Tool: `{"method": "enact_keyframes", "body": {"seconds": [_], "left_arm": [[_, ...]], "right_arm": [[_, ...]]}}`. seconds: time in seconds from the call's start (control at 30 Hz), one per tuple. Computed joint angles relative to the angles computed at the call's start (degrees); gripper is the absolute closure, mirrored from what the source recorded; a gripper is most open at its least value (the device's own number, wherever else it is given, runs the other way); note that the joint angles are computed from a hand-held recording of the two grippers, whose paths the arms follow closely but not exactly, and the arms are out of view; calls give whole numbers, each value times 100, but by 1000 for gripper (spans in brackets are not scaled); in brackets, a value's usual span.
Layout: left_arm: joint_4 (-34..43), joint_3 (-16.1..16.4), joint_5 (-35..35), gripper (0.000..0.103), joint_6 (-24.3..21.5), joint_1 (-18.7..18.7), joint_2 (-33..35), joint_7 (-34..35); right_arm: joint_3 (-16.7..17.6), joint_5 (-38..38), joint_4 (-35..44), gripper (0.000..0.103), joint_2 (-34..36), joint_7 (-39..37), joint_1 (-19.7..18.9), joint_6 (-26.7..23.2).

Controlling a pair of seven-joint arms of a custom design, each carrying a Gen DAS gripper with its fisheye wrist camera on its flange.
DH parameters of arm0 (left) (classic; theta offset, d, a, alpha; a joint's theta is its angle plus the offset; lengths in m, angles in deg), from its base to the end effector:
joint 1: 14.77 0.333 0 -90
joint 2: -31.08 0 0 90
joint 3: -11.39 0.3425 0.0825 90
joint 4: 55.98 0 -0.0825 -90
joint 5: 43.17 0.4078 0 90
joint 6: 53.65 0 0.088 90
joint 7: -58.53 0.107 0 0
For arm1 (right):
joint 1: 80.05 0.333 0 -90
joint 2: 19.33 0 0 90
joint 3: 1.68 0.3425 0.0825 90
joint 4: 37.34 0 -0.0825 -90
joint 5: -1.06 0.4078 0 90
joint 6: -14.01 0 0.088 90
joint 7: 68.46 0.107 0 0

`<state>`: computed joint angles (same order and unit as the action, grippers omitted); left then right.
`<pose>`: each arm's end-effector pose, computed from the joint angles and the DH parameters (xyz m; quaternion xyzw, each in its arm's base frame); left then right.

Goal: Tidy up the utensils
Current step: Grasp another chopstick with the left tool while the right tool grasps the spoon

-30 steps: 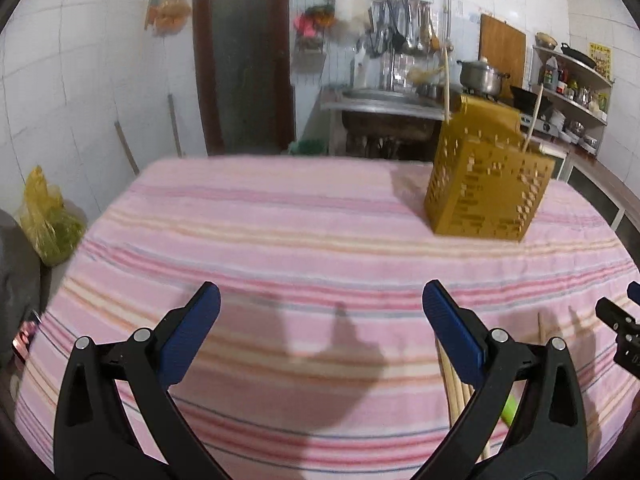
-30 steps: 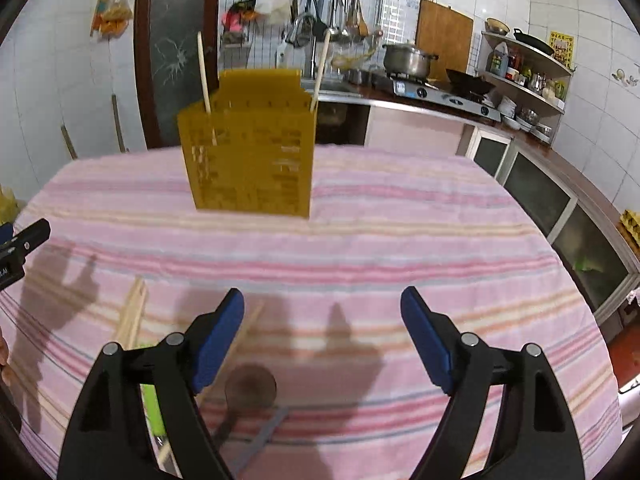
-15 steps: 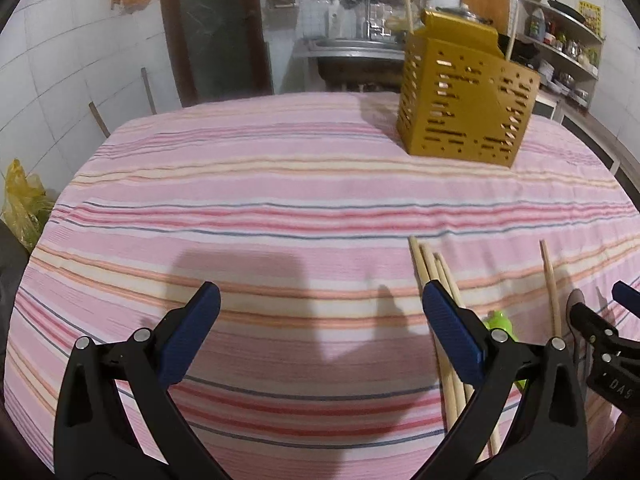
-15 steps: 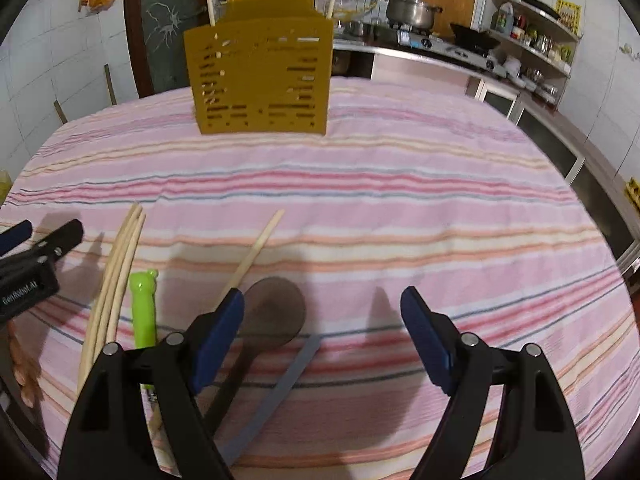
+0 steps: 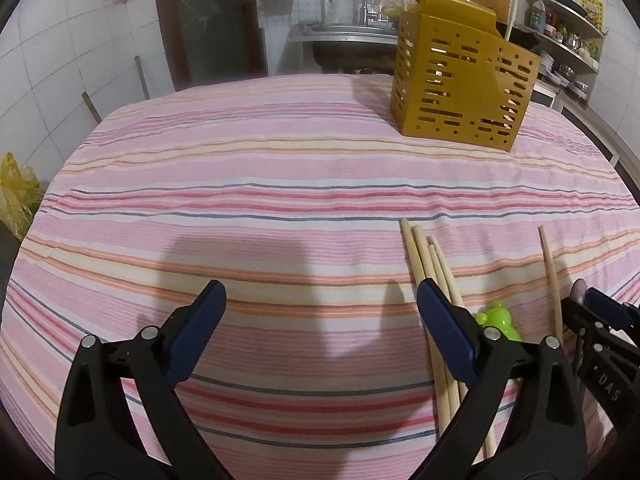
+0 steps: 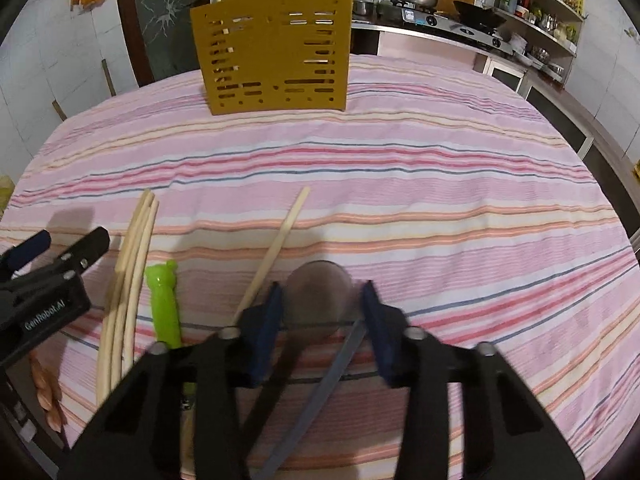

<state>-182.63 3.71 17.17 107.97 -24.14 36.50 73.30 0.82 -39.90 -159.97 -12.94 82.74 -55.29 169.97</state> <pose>0.5468 -0.2119 0.3869 -0.6908 0.6326 -0.2287 0.2653 0.5316 0.3004 0.4092 -0.6728 0.6745 -0.2138 0.2161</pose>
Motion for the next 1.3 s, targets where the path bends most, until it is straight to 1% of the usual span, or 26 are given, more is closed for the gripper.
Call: {"method": "enact_keyframes", "body": {"seconds": [0.1,0.27,0.4,0.6,0.7,0.77,0.83,0.9,0.97,1.03,1.13,1.23,1.3], "left_arm": [[31,-12,-89,12,3,-10,37,62],[64,11,-58,12,118,-35,54,-95],[162,-35,-125,12,-227,-126,131,87],[128,5,-206,12,-288,-104,117,85],[160,-34,-611,13,-293,-57,194,454],[195,-19,-584,13,-364,-105,215,479],[181,4,-503,13,-329,-128,189,437],[119,41,-360,13,-249,-128,119,238],[18,77,-253,13,12,-67,38,12],[-14,53,-385,13,183,-2,35,129],[28,11,-432,13,88,-33,94,319],[74,23,-237,13,-45,-106,122,197],[73,19,-227,13,-28,-104,124,239]], "right_arm": [[-4,152,-16,66,10,-178,-49,122],[-38,318,-6,66,40,-402,-75,270],[-80,376,-23,66,57,-493,-66,380],[-117,370,-29,66,63,-530,-35,402],[-123,331,-5,66,73,-496,-14,354],[-121,349,-3,66,75,-503,-17,353],[-119,390,-13,66,73,-534,-29,384],[-121,441,-40,66,62,-561,-39,429],[-130,425,-45,66,61,-539,-33,444],[-145,331,-34,66,68,-461,-9,419],[-140,307,-44,66,60,-452,-14,416],[-133,316,-52,66,53,-456,-21,422],[-136,269,-53,66,51,-425,-15,413]]}}
